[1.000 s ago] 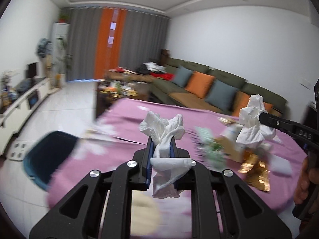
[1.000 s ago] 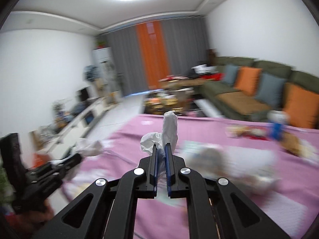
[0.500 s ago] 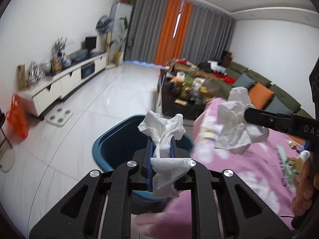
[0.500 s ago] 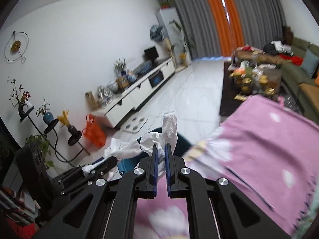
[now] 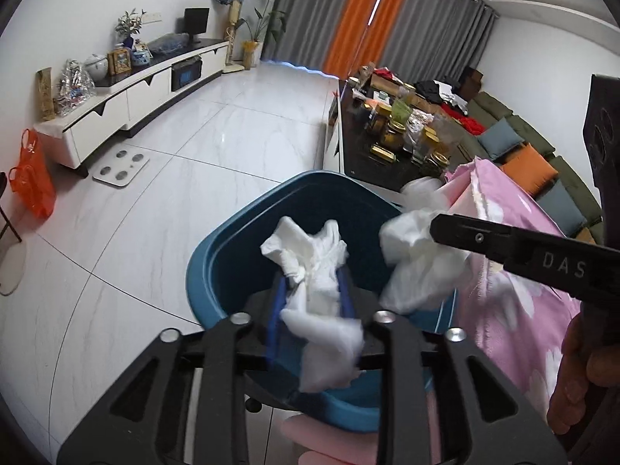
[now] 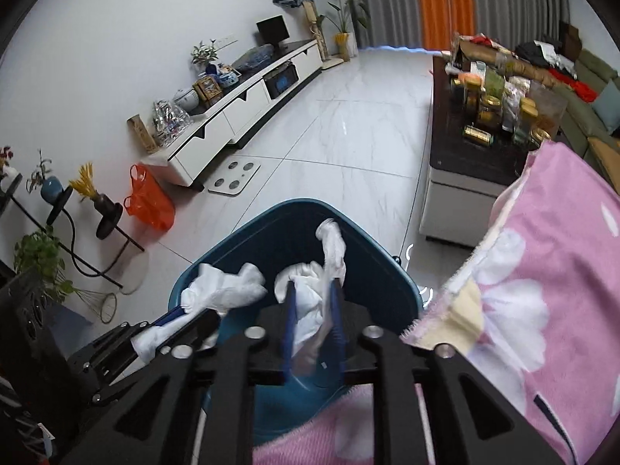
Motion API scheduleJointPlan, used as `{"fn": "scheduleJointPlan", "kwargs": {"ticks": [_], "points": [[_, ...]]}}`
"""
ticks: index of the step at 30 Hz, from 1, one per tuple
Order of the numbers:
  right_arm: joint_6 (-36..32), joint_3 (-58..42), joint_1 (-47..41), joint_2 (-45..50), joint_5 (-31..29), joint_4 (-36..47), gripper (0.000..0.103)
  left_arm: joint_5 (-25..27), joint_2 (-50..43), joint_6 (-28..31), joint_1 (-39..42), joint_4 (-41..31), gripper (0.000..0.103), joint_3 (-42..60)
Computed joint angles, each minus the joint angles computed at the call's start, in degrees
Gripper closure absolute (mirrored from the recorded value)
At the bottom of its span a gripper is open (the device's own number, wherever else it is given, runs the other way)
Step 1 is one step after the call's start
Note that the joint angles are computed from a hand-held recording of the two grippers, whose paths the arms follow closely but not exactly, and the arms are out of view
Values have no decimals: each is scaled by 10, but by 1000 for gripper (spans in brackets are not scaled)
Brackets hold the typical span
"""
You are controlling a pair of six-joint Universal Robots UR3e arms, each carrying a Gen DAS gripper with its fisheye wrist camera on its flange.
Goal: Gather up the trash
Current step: 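Carry both tissues to the teal bin and open both tools to drop them, then move both tools back over the trash on the table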
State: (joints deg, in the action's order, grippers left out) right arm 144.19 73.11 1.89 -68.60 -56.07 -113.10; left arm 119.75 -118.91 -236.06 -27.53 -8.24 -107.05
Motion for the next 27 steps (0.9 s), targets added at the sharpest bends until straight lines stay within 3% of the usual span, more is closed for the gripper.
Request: {"fn": "scheduleJointPlan", "kwargs": {"ticks": [5, 7, 13, 15, 21, 24, 27], "points": [[-4, 25, -15, -13, 13, -10, 81, 17, -31, 22, 5, 2, 56, 25], [1, 25, -22, -9, 23, -17, 62, 24, -31, 25, 2, 5, 45, 28], [-10, 63, -47, -45, 41, -42, 62, 94, -1, -24, -45, -64, 37, 42], [-25, 89, -64, -73, 52, -53, 62, 121, 20, -42, -65, -89, 30, 40], [-89, 191, -141, -174, 109, -90, 40, 212, 68, -115, -150, -220, 8, 78], [-134, 240, -202, -231, 154, -80, 25, 250, 69, -153, -196, -283, 6, 124], [-187, 272, -262, -276, 189, -49, 17, 277, 52, -175, -236, -329, 6, 187]]}}
